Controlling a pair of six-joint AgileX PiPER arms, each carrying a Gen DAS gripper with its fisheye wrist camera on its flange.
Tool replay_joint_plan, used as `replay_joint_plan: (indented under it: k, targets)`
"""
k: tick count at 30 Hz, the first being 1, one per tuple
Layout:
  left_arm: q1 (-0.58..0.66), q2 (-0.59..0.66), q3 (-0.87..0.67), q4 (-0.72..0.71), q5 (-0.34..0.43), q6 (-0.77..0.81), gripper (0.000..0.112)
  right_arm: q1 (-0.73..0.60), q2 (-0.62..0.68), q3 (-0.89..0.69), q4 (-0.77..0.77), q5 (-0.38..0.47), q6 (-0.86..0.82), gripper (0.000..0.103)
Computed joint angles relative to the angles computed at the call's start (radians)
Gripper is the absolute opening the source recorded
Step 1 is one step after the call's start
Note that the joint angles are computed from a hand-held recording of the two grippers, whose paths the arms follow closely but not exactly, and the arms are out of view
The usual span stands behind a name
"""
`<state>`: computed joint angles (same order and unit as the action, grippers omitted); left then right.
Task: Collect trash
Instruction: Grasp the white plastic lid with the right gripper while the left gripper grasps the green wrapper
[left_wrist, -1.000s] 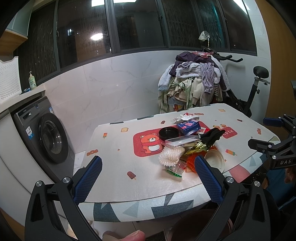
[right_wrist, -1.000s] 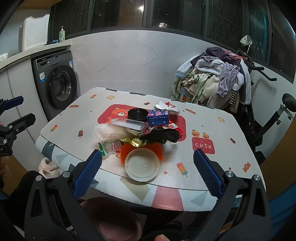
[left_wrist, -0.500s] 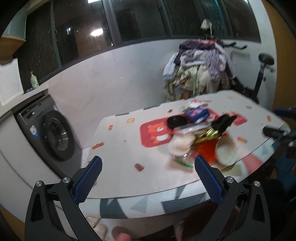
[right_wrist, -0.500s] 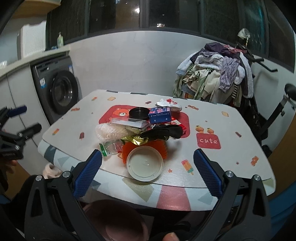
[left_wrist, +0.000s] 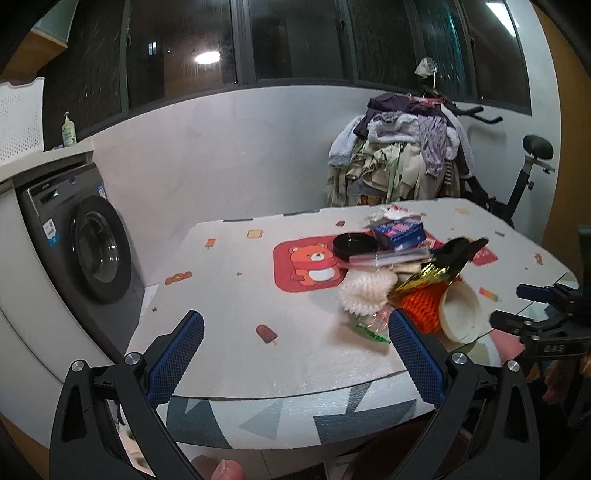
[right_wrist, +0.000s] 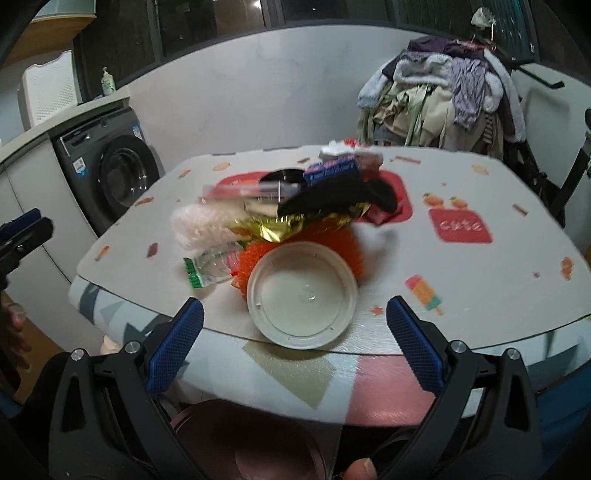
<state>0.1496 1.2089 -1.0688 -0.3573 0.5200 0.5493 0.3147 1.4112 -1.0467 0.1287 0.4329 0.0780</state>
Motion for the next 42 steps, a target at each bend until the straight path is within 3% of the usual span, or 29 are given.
replay_joint_plan:
  k: [3, 5, 9, 13, 14, 18, 21, 29, 32, 36, 42]
  targets:
    - [-0.001, 0.036, 0.001, 0.004, 0.008, 0.015, 0.098, 0.003, 0.089, -0.017, 0.024, -0.045, 0.006, 0.097]
    - [-0.004, 0.055, 0.002, 0.014, 0.008, 0.015, 0.098, 0.017, 0.151, -0.050, -0.041, -0.053, 0.075, 0.097]
    - [-0.031, 0.076, 0.024, 0.079, -0.045, -0.007, 0.098, 0.023, 0.226, -0.091, -0.080, -0.079, 0.095, 0.097]
    - [-0.019, 0.095, 0.016, -0.010, -0.038, 0.078, 0.098, 0.012, 0.270, -0.124, -0.044, -0.055, 0.039, 0.096]
    - [-0.017, 0.097, 0.018, -0.027, -0.040, 0.089, 0.098, 0.003, 0.276, -0.127, -0.001, -0.054, -0.006, 0.091]
    - [0.006, 0.128, -0.014, -0.101, 0.014, 0.121, 0.098, -0.011, 0.255, -0.099, 0.137, -0.074, -0.143, 0.087]
    - [0.037, 0.162, -0.047, -0.180, 0.075, 0.155, 0.098, 0.026, 0.203, -0.055, 0.003, -0.108, -0.040, 0.087]
    - [0.041, 0.202, -0.080, -0.248, 0.136, 0.180, 0.095, 0.020, 0.119, 0.014, -0.065, -0.132, 0.060, 0.087]
    - [0.024, 0.226, -0.083, -0.289, 0.159, 0.222, 0.084, 0.010, 0.105, 0.029, -0.049, -0.141, 0.056, 0.087]
    - [-0.017, 0.339, -0.147, -0.318, 0.238, 0.224, 0.049, 0.002, 0.092, 0.044, 0.002, -0.152, 0.017, 0.087]
    - [-0.036, 0.542, -0.313, -0.338, 0.318, 0.089, 0.034, -0.010, 0.080, 0.062, 0.063, -0.165, -0.039, 0.087]
